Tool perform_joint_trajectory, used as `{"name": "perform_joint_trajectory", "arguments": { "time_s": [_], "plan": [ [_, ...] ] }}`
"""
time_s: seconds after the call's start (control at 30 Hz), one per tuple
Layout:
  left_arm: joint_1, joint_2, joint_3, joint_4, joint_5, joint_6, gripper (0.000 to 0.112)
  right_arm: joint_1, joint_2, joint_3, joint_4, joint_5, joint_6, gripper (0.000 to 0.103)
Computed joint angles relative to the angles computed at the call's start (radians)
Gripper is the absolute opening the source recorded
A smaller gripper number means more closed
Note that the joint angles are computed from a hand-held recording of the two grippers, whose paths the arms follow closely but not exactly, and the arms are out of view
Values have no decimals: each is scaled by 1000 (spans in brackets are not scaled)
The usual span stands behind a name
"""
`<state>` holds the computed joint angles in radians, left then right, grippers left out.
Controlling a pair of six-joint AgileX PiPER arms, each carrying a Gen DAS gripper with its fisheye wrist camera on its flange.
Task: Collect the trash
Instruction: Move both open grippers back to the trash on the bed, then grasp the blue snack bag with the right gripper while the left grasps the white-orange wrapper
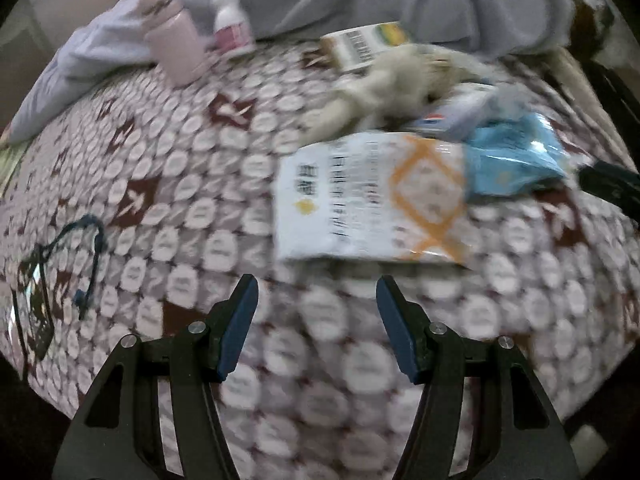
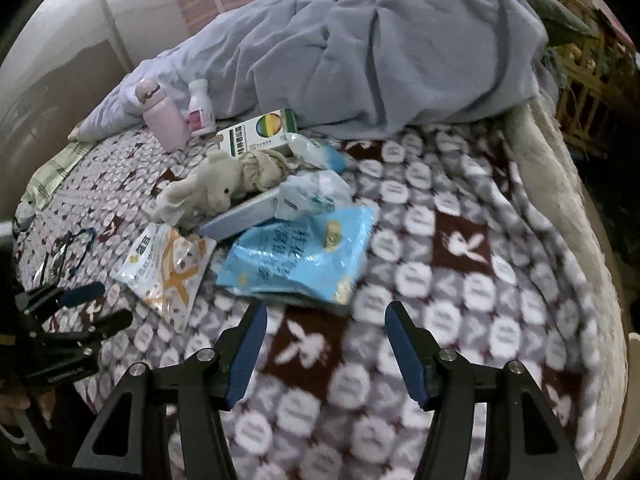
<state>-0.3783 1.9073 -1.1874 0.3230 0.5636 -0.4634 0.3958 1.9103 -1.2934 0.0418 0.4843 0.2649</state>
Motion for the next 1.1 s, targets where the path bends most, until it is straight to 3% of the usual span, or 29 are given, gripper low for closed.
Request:
{"name": "perform_joint_trajectory", "arguments": {
  "time_s": [0.27,0.43,0.57,0.67,0.77,0.87,1.0,1.1],
  "plan": [
    [162,168,-243,-157,23,136,60,-66,111,-186,-140,90,120,59],
    [214,118,-236,-267,14,253,60,-109,304,-476,-129,224,74,59],
    [229,79,-201,-238,16,260,60,-118,414,-635,-65,345,-32,59],
    [244,107,-236,-220,21,264,60,-89,350,-531,-56,347,-101,59],
    [270,180,-345,-272,40,293,60,-68,231,-339,18,304,-182,59],
    [277,265,-491,-250,68,227,60,-44,122,-176,31,243,-188,59],
    [271,451,-813,-235,200,212,60,-52,48,-80,56,180,-141,59],
    [272,539,-948,-246,301,264,60,-53,9,-48,94,143,-146,59]
  ]
}}
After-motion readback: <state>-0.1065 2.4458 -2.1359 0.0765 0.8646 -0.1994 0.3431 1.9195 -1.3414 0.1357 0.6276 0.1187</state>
